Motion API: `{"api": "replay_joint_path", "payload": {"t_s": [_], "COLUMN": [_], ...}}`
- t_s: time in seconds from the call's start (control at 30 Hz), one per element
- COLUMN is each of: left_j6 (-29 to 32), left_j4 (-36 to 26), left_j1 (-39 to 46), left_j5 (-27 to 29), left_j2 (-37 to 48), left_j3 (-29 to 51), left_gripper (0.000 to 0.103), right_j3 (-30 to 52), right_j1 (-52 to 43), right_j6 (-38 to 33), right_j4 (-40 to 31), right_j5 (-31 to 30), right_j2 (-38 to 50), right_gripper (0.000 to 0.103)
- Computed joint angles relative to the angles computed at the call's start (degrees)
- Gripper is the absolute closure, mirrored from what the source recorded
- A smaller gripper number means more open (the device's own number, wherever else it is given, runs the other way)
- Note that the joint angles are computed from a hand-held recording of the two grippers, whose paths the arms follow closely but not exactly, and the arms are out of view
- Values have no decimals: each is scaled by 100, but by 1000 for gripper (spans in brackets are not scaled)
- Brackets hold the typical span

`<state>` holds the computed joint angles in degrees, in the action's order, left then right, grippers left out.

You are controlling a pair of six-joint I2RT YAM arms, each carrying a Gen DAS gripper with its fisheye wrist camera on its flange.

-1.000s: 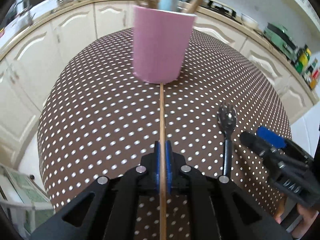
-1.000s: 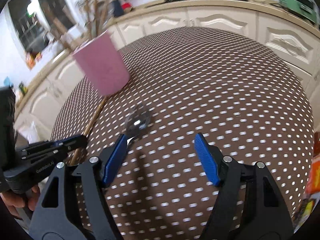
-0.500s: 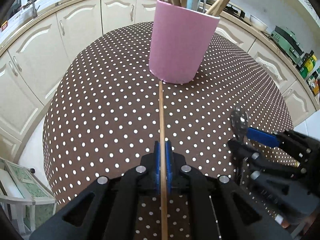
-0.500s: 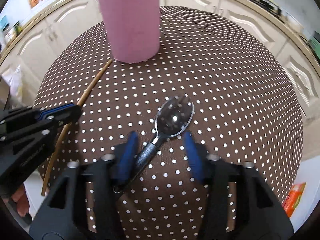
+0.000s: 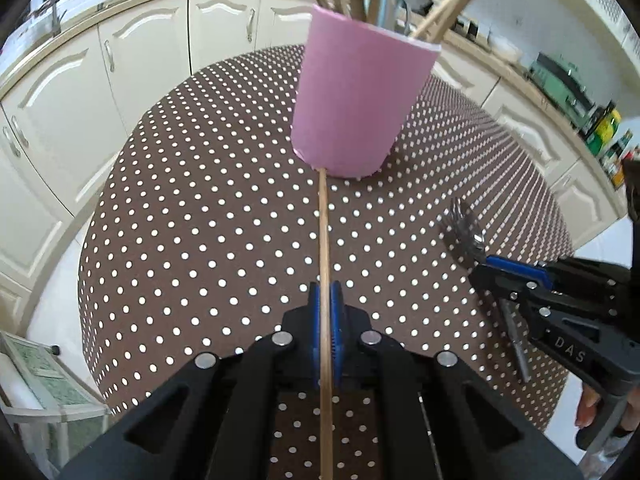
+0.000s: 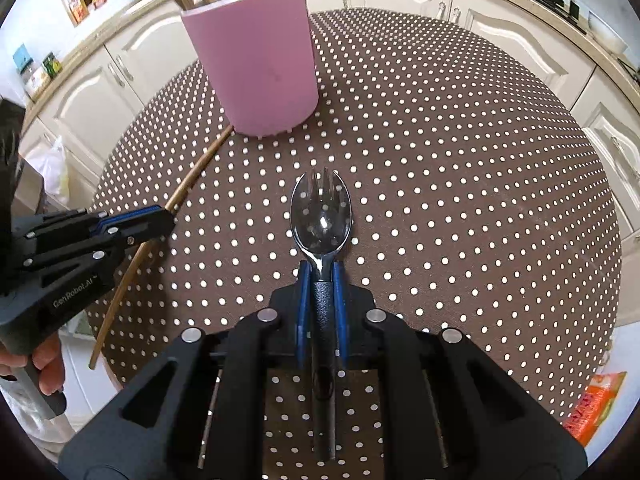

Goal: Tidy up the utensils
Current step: 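Lift the chopstick and spork and carry both over the pink cup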

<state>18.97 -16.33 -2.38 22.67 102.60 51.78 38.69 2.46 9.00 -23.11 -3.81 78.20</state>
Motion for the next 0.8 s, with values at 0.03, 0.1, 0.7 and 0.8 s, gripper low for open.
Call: {"api": "replay_joint_path", "payload": {"t_s": [0.03,0.1,0.7,0.8], "left_j6": [2,53,590,653], "left_j4": [28,130,524,489], "left_j1": [67,216,338,205], "left_j5": [138,367,2191,2060], "left_j2": [-77,-287,-2154,-2250], "left_j3": [-41,-181,-1512,-1578], "left_gripper": [98,98,98,98], "right_j3": [-34,-143,-491,-537], "right_j1": [-12,-161,-857,-666], "right_j6": [29,5,-70,-11], "right_j4": [10,82,266,395], "right_j5": [-47,-230,-1391,-1253], "right_j2": [-91,-336,-1661,-1722], "right_gripper": [91,91,91,91]}}
